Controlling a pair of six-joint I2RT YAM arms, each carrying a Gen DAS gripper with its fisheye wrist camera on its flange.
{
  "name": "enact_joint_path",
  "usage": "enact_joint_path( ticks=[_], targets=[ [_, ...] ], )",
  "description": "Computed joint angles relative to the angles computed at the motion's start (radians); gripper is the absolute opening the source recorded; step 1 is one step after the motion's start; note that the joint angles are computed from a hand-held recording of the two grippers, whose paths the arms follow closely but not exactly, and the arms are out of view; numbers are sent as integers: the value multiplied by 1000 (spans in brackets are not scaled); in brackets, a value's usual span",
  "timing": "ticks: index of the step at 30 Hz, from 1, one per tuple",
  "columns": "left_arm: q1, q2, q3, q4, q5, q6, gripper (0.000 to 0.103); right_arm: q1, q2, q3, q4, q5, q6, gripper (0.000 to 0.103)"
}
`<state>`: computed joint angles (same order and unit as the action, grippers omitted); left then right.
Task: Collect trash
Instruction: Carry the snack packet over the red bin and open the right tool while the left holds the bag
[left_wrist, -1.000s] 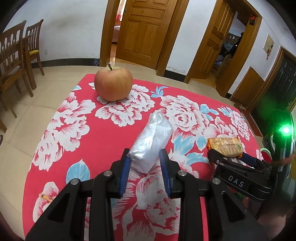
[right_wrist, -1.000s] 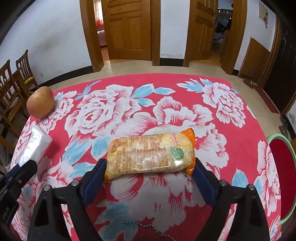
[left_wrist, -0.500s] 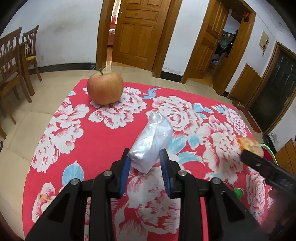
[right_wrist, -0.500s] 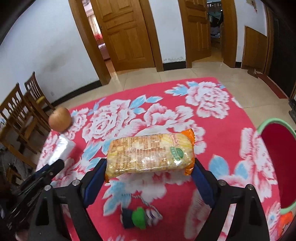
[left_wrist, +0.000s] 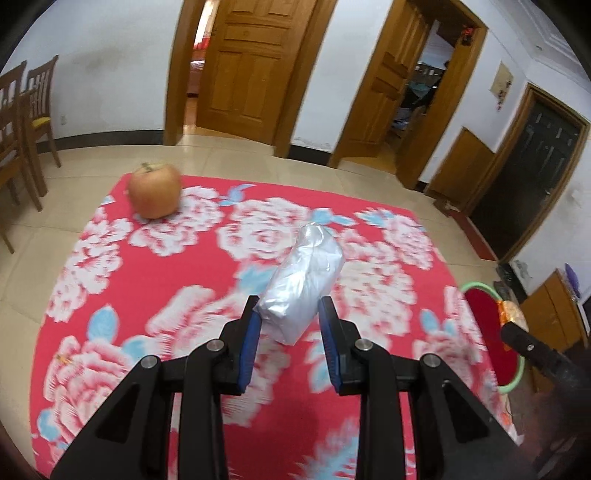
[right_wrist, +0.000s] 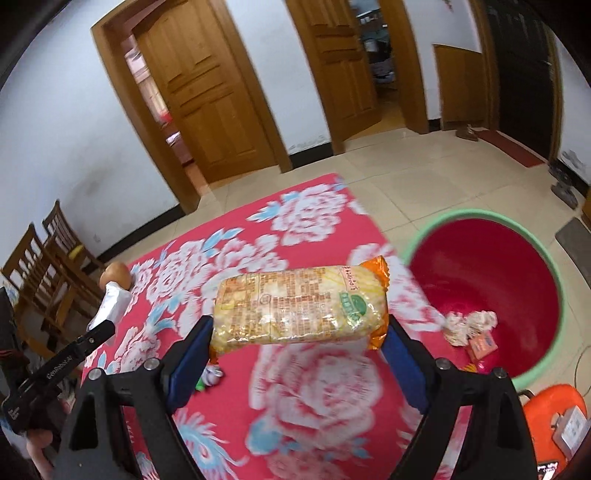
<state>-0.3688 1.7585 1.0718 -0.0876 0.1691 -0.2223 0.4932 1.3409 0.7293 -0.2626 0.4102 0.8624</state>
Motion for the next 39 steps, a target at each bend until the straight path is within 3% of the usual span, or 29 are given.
enact_joint_path(
  ticks=[10,19,28,39],
  targets=[
    [-185,-12,44,-49,-33,-31,31,-154,-294,-212,-68,-47,7,90],
    [-303,57,122,-76,-61,-54,31,-341,-434,-321,-79,-139,-65,90],
    [-389,166,240,-113,-86,-50,31,-560,-437,-382,-24,-275,-163,90],
    [-452,284,380,-165,-93,-31,31,-719,-475,-419,18,-416,-231,98]
  ],
)
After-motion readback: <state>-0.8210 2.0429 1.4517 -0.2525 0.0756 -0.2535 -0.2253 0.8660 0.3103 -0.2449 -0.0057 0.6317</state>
